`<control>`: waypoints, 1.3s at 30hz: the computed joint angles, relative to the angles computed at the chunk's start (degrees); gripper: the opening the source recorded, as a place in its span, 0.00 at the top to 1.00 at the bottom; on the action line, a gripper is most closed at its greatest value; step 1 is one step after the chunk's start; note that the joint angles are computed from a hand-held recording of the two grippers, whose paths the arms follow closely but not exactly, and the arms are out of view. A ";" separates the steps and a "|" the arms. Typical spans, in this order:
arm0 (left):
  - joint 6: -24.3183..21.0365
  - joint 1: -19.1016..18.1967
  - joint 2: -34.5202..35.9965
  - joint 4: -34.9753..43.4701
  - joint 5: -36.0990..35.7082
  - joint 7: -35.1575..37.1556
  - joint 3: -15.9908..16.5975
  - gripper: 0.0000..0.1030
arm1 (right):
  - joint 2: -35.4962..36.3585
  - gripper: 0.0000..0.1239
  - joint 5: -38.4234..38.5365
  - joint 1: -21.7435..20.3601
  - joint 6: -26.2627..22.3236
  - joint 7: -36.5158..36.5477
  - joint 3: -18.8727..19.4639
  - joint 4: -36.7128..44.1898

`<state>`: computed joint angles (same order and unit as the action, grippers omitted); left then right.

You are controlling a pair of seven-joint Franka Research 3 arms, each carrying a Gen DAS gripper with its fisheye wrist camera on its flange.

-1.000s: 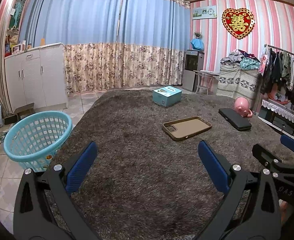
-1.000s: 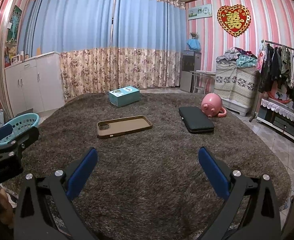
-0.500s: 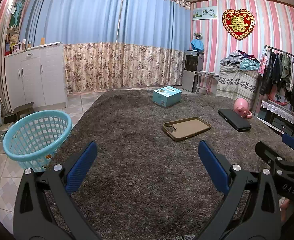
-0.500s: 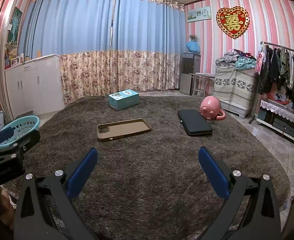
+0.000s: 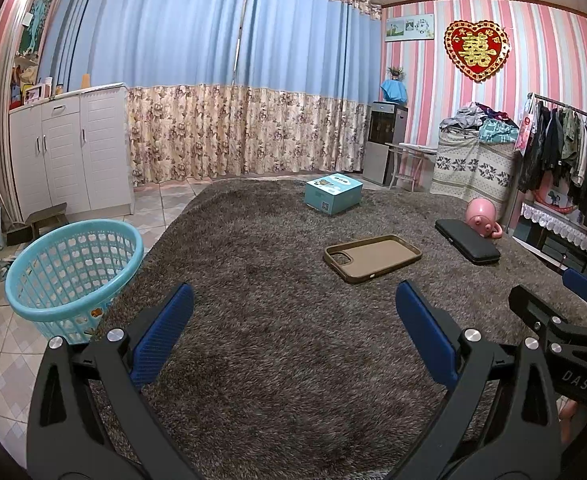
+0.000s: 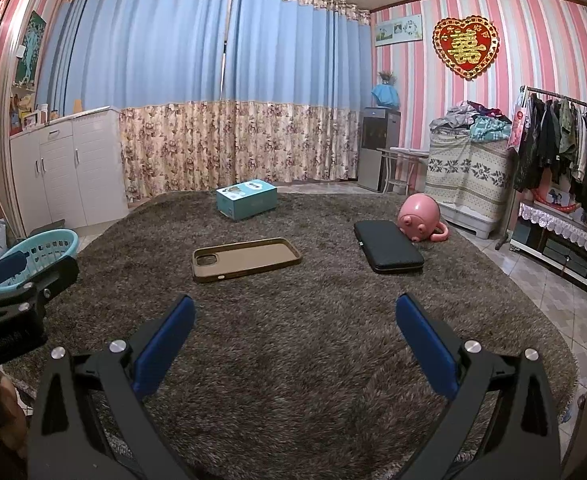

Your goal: Collect trash

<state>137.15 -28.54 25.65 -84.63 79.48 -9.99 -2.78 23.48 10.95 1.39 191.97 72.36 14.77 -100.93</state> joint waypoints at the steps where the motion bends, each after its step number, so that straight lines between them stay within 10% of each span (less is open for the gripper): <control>1: 0.06 0.03 -0.03 -0.05 0.01 -0.01 0.02 0.05 | 0.01 0.21 -0.02 -0.07 -0.05 0.05 0.08 0.02; 39: 0.15 0.05 0.04 0.02 -0.02 -0.21 0.08 0.05 | 0.25 0.21 -0.11 0.76 0.21 0.77 -1.09 0.15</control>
<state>137.30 -28.49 25.68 -84.61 79.46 -10.20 -2.70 23.73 10.84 2.15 192.18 73.13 13.68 -100.78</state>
